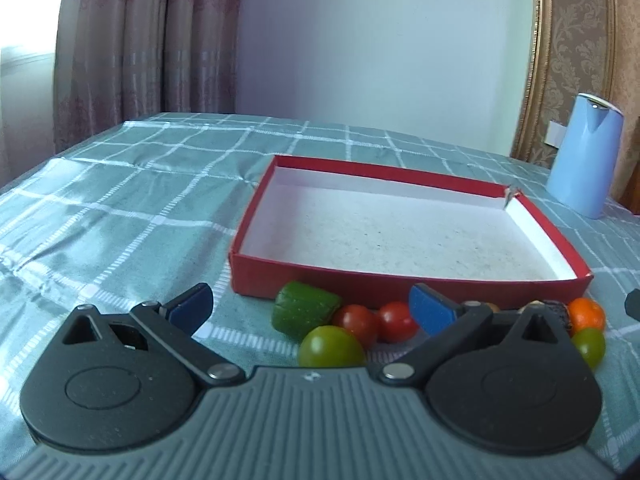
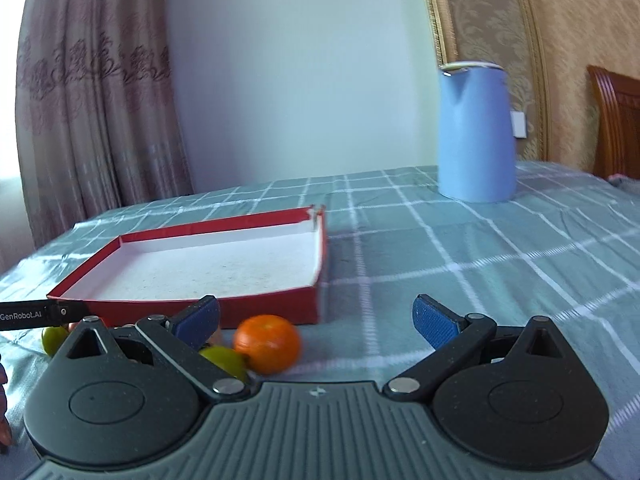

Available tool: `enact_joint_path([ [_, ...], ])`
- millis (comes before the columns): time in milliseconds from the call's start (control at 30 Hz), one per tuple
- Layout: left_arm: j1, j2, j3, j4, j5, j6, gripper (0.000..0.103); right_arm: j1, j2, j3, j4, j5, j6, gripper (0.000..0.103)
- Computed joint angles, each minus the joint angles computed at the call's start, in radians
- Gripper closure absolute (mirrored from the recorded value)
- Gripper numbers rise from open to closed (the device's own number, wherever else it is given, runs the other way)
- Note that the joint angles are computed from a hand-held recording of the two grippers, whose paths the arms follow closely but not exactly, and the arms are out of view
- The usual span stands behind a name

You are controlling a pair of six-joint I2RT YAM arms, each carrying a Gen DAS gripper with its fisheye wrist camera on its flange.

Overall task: Organize fruits
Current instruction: 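Move both grippers toward the green tomatoes in front of the tray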

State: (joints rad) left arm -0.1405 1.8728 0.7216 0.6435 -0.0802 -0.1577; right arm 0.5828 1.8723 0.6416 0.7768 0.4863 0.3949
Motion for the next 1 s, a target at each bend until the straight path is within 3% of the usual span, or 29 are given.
enact_joint_path([
  [133, 0.000, 0.005, 0.012, -0.023, 0.001, 0.000, 0.000, 0.006, 0.003, -0.001, -0.001, -0.034, -0.061, 0.000],
  [300, 0.006, 0.007, 0.018, -0.035, 0.015, -0.004, 0.000, 0.060, 0.018, 0.027, -0.021, 0.012, -0.150, 0.000],
  [700, 0.016, 0.008, 0.015, -0.028, 0.044, -0.012, 0.000, 0.043, 0.024, 0.089, -0.168, 0.003, -0.082, 0.000],
  [1000, 0.016, 0.006, 0.016, -0.037, 0.047, -0.011, 0.000, 0.033, 0.023, 0.085, -0.167, -0.016, -0.071, 0.000],
])
